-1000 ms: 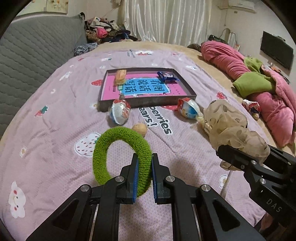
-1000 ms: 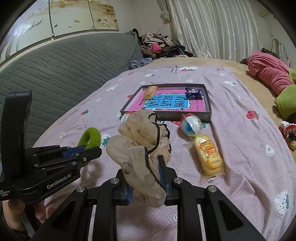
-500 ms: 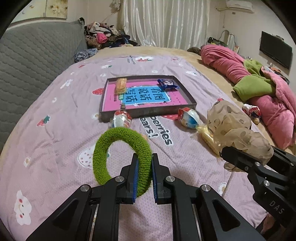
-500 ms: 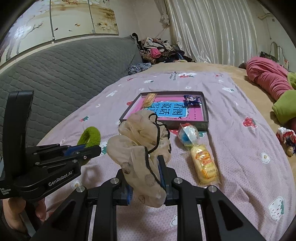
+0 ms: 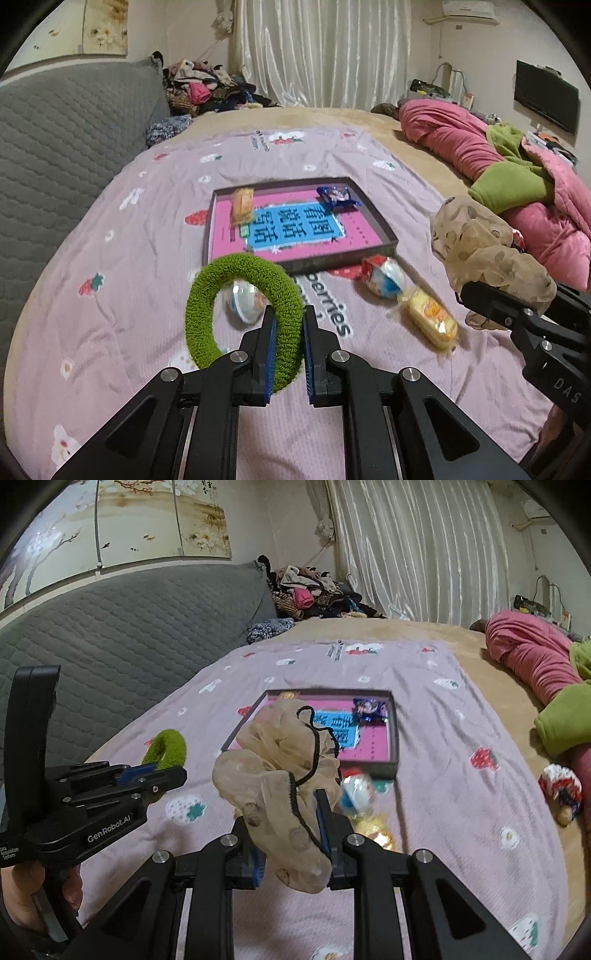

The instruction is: Organize objects

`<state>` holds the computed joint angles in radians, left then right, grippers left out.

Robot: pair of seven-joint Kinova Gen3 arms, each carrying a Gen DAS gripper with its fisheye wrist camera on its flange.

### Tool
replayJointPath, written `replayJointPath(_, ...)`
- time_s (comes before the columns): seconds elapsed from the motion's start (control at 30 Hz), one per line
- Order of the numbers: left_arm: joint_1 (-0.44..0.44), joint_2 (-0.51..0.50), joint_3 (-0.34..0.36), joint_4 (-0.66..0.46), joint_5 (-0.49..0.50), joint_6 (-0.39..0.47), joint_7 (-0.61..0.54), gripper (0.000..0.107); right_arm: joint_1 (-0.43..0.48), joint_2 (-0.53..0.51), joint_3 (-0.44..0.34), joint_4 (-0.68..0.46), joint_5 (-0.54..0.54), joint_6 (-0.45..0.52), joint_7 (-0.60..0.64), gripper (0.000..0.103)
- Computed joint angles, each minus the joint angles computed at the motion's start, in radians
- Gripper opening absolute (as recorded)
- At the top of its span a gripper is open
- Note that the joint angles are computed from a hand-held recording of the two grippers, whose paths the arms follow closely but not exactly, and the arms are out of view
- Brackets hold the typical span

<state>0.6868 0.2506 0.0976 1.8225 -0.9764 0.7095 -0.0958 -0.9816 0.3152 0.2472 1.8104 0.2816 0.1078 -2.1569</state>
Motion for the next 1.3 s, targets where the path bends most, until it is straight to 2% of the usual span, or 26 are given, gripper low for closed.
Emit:
replayJointPath(0.27,-0.053,0.031,-0.022,-0.091,0.047,-0.025,-0.116,0.013,0.116,0.036,-0.090,-0.136,0.020,0.070,0.040,0.023)
replayJointPath(0.5,-0.088,0.061,-0.068,-0.182,0.106,-0.047,-0.221,0.013,0.194,0.081,-0.153,-0.244,0.017,0.104,0.078,0.023)
replayJointPath(0.8,-0.125,0.099,-0.130,-0.281,0.151,-0.100,-0.300,0.013,0.253,0.177,-0.189,-0.409,-0.017,0.144,0.141,0.023)
replayJointPath(0.93,-0.154,0.149,-0.150,-0.328,0.205,-0.134,-0.349,0.013,0.278,0.231,-0.201,-0.474,-0.043,0.147,0.158,0.023)
replayJointPath(1.07,-0.189,0.225,-0.164,-0.365,0.295,-0.178,-0.422,0.013,0.356,0.281,-0.273,-0.524,-0.116,0.135,0.206,0.023)
replayJointPath(1.13,-0.185,0.269,-0.192,-0.393,0.317,-0.183,-0.440,0.013,0.355,0.304,-0.261,-0.551,-0.127,0.140,0.212,0.023)
replayJointPath(1.23,-0.200,0.316,-0.216,-0.423,0.372,-0.207,-0.476,0.013,0.318,0.345,-0.194,-0.589,-0.124,0.149,0.197,0.023)
replayJointPath(1.3,-0.192,0.346,-0.243,-0.446,0.395,-0.205,-0.490,0.013,0.322,0.373,-0.188,-0.618,-0.129,0.163,0.194,0.023)
